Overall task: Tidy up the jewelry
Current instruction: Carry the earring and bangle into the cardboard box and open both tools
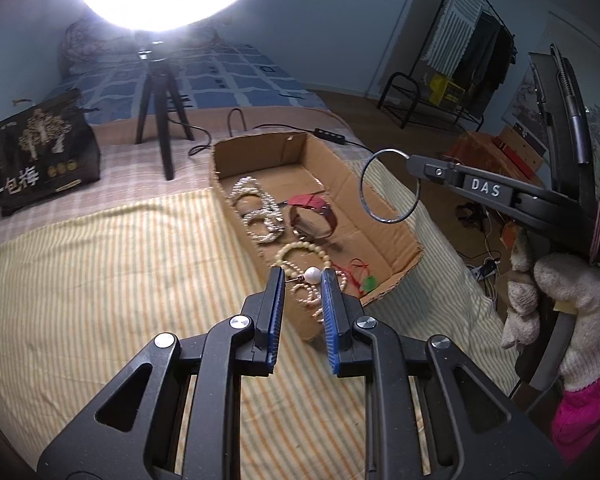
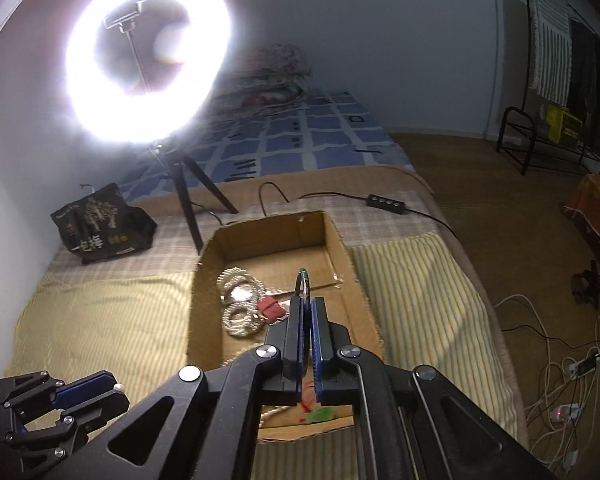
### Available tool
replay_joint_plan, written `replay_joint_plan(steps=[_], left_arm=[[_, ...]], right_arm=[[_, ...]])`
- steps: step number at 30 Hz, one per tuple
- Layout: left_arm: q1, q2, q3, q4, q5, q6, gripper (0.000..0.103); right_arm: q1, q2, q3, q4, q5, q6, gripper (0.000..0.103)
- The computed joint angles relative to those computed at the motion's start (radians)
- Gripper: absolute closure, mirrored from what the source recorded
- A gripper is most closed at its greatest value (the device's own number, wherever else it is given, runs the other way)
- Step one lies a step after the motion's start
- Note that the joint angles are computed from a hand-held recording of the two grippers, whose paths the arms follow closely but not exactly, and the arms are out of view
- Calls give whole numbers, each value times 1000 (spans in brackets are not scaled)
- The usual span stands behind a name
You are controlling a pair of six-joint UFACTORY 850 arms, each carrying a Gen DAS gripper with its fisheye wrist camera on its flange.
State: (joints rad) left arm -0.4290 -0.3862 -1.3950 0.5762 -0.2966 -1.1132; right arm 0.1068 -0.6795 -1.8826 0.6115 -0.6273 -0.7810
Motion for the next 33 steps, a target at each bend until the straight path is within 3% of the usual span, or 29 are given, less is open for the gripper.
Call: replay_joint_plan(steps=[22,23,25,27,29,33], left_arm=[[-4,-109,-111,-32,-24,61,86],[-4,-109,-111,-32,-24,61,86],[-4,-110,-114,-47,-30,78,86],[-3,-114,-120,-65,-40,93,83],[-2,-112,-117,-65,-39,89,68],[-4,-109,-115,-51,-38,84,67]], right_arm=[[-2,-74,-66,-86,-53,80,101],[-3,-76,-69,-87,-57,85,100],[-3,-78,-72,-94,-60,100,79],[-6,-77,-69,-90,-55,107,75],[-7,-79,-72,-92,-60,114,73],[-8,-69,-59,-87,-39,121,46]])
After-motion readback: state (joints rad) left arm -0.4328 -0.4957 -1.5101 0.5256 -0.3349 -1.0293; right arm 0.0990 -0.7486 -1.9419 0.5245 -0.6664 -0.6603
